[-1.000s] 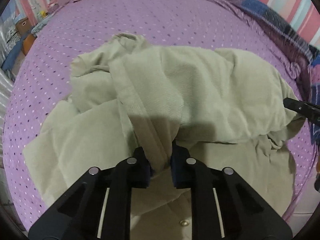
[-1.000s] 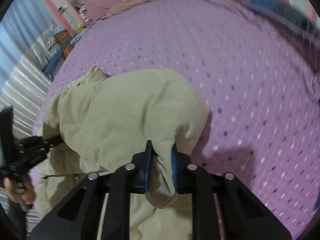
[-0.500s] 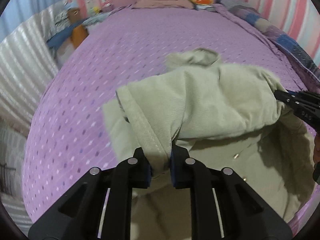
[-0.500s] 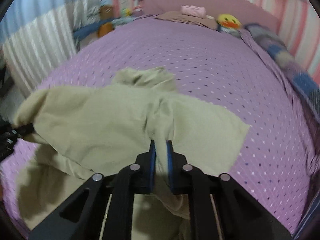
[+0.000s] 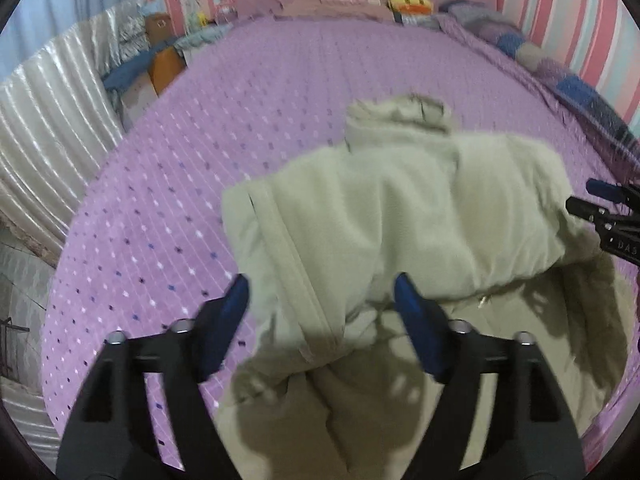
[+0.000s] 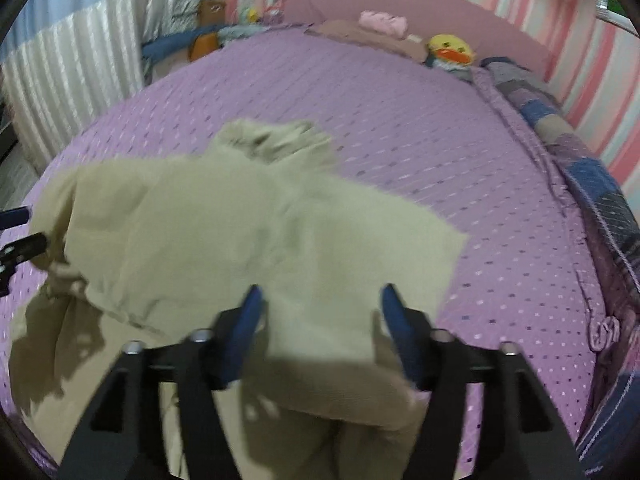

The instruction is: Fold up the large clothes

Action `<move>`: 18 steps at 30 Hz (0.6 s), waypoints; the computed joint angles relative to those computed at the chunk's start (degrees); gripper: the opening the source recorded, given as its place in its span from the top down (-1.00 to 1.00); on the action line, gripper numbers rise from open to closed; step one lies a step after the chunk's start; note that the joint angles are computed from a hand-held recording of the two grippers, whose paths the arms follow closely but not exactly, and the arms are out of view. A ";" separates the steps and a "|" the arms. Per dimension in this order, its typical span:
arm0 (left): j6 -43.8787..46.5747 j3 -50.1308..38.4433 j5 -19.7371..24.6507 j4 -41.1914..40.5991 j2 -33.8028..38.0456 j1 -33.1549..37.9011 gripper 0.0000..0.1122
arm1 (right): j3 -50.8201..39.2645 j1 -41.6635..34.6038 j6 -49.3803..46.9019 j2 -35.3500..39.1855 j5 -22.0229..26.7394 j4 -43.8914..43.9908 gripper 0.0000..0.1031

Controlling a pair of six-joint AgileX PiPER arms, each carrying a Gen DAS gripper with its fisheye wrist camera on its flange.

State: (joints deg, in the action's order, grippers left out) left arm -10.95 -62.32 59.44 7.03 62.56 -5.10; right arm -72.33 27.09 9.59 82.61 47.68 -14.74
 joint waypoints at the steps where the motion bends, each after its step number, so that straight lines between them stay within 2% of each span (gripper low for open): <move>1: 0.31 -1.59 0.50 -0.52 0.35 0.28 -0.45 | -0.90 -1.21 0.35 0.13 -0.18 0.24 -0.42; 5: -2.09 -10.12 1.52 0.36 7.56 -1.01 -0.52 | -7.05 -4.81 2.62 5.08 -0.48 3.24 -0.53; 6: -2.87 -12.53 1.84 0.63 10.09 -1.69 -0.52 | -9.19 -4.96 3.82 7.08 -0.61 3.79 -0.64; 8: -6.24 -19.79 2.68 2.83 18.11 -4.71 -0.52 | -14.47 -4.29 7.54 12.12 -0.03 3.35 -0.76; 9: -6.76 -23.18 3.38 3.36 21.46 -5.25 -0.52 | -16.30 -4.02 8.53 14.00 0.23 3.19 -0.76; 11: -6.60 -31.19 4.49 3.69 28.96 -5.28 -0.52 | -21.38 -2.45 13.14 18.78 0.66 -0.64 -0.77; 13: -7.07 -38.66 5.39 4.93 35.73 -5.78 -0.53 | -27.28 -0.65 18.32 23.64 3.57 -6.39 -0.79; 15: -7.10 -45.12 6.32 6.14 42.02 -5.78 -0.57 | -31.93 -0.46 20.79 27.54 5.38 -7.95 -0.81; 17: -7.83 -46.41 5.16 7.26 44.81 -5.39 -0.57 | -32.55 -0.52 25.52 29.63 4.05 -11.13 -0.85; 18: -8.24 -44.44 2.94 7.57 45.22 -4.78 -0.57 | -31.86 -0.84 26.34 30.30 2.44 -11.47 -0.85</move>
